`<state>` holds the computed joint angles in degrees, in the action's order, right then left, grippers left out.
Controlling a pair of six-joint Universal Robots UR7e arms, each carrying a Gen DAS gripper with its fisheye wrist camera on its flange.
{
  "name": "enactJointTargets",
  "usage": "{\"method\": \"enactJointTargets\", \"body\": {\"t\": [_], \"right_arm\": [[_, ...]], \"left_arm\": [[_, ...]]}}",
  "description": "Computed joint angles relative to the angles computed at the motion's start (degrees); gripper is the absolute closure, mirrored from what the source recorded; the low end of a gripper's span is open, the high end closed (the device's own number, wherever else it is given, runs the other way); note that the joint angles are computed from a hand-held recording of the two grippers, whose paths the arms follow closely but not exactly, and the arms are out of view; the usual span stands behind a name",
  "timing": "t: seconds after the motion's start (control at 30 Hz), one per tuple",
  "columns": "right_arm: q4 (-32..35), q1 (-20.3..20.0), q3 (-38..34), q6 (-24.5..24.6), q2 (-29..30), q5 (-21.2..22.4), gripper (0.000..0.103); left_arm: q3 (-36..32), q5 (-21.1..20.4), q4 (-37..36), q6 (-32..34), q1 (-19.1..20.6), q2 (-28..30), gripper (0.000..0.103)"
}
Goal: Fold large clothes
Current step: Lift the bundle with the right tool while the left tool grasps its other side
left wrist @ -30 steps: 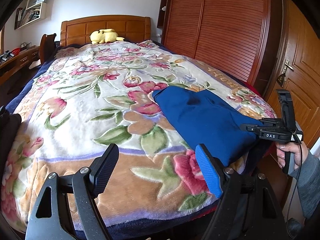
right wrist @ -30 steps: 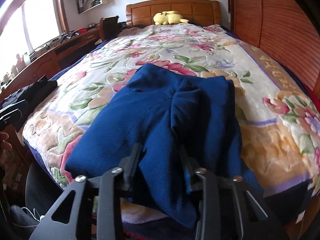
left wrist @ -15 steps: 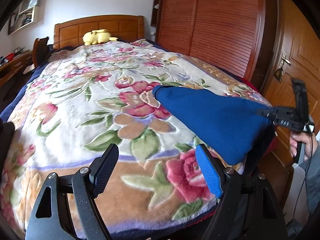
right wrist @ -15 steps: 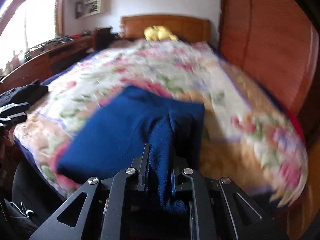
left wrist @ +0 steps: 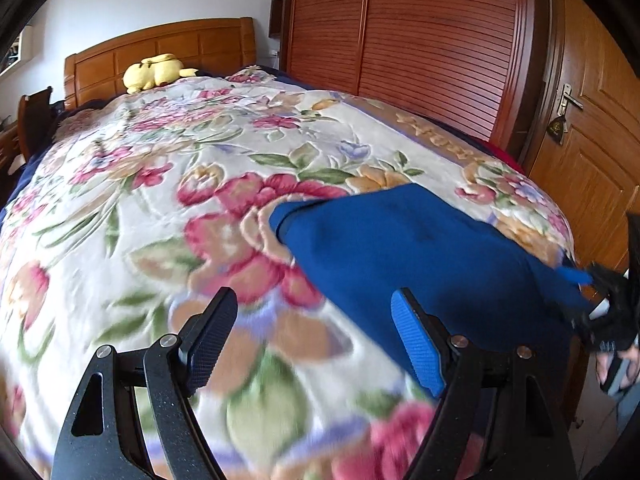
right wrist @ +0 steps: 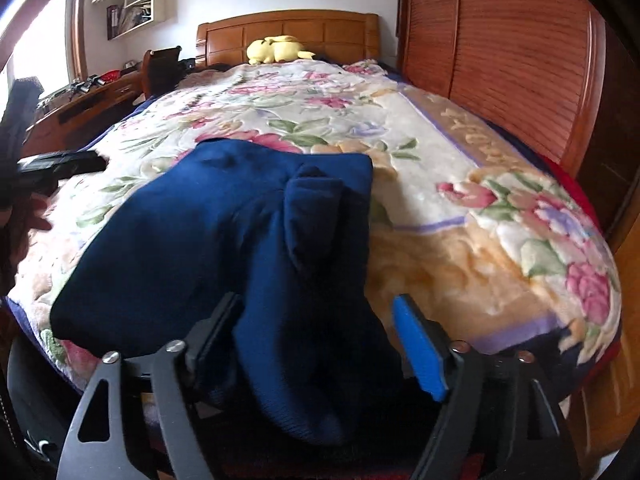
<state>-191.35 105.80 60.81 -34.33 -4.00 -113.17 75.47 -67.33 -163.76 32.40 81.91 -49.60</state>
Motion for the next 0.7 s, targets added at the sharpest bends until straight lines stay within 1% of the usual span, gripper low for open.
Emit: {"method": "enactJointTargets", "body": {"t": [0.1, 0.2, 0.33, 0.4, 0.5, 0.63, 0.7], "right_arm": [[1.0, -0.8, -1.3, 1.9, 1.0, 1.3, 0.011], [2.4, -1.8, -1.6, 5.0, 1.1, 3.5, 0.007], [4.6, -2.8, -2.9, 6.8, 1.4, 5.3, 0.005], [5.9, -3.1, -3.2, 7.6, 1.3, 6.3, 0.005], [7.5, -3.5, -4.1, 8.3, 1.6, 7.1, 0.004], [9.3, -3.6, -5.7, 8.4, 2.0, 7.4, 0.004], [10.5, -3.7, -6.6, 8.3, 2.4, 7.5, 0.003]], "left_arm": [[-7.4, 1.2, 3.4, 1.0, 0.1, 4.5, 0.023], [-16.2, 2.2, 8.6, 0.7, 0.4, 9.5, 0.023], [-25.5, 3.9, 13.6, 1.1, 0.9, 15.1, 0.023], [-31.2, 4.5, 17.7, 0.0, 1.4, 18.2, 0.023], [-37.3, 5.4, 22.0, -1.3, 1.9, 21.6, 0.023], [-42.9, 6.2, 25.7, -1.6, 2.4, 25.1, 0.023], [-45.1, 6.3, 26.8, -1.8, 2.6, 26.3, 0.020]]}}
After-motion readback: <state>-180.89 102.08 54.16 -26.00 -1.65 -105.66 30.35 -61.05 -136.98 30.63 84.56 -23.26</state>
